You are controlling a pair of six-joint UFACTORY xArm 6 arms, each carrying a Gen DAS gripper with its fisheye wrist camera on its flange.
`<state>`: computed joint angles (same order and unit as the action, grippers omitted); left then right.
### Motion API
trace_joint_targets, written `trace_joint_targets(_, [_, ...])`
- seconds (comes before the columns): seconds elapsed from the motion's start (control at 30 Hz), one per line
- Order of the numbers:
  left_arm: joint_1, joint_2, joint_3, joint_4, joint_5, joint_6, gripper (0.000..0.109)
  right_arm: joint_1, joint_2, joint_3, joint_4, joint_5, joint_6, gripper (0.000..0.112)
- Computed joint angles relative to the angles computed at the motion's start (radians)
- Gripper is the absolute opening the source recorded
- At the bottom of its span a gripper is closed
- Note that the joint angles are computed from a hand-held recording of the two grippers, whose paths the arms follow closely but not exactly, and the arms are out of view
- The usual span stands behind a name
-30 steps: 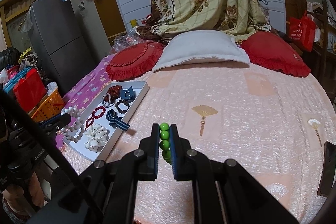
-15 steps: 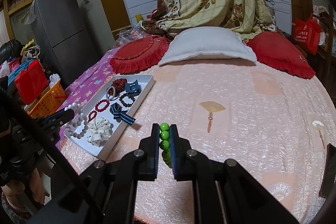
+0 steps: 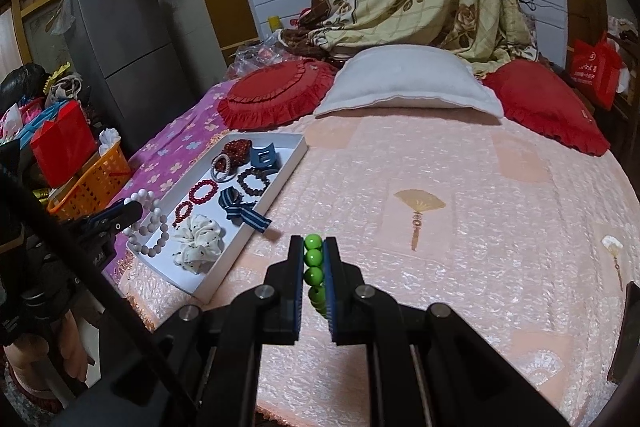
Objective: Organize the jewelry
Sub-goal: 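Carry the white bracelet with the left gripper while the right carries the green bracelet toward the tray, then lower the green bracelet into the tray with the right gripper while the left releases the white bracelet there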
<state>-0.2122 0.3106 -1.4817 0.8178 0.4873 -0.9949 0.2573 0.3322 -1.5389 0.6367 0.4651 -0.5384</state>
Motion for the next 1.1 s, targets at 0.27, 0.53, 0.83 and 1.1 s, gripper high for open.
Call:
trace_joint_targets(0.27, [0.067,-0.033,0.051,0.003,-0.009,-0.046,0.013,0.036,0.031,-0.057,-0.034,0.038,0.005,0.009])
trace_joint_targets(0.53, [0.156,-0.077,0.118,-0.124,-0.103,0.028,0.013,0.066,0.087,-0.17,-0.052,0.125,0.005,0.009])
trace_joint_targets(0.83, [0.241,-0.086,0.183,-0.413,-0.222,0.247,0.013,0.104,0.24,-0.438,-0.066,0.27,0.006,0.009])
trace_joint_targets(1.1, [0.236,-0.009,0.134,-0.846,-0.261,0.625,0.013,0.141,0.463,-0.78,-0.124,0.395,0.057,0.009])
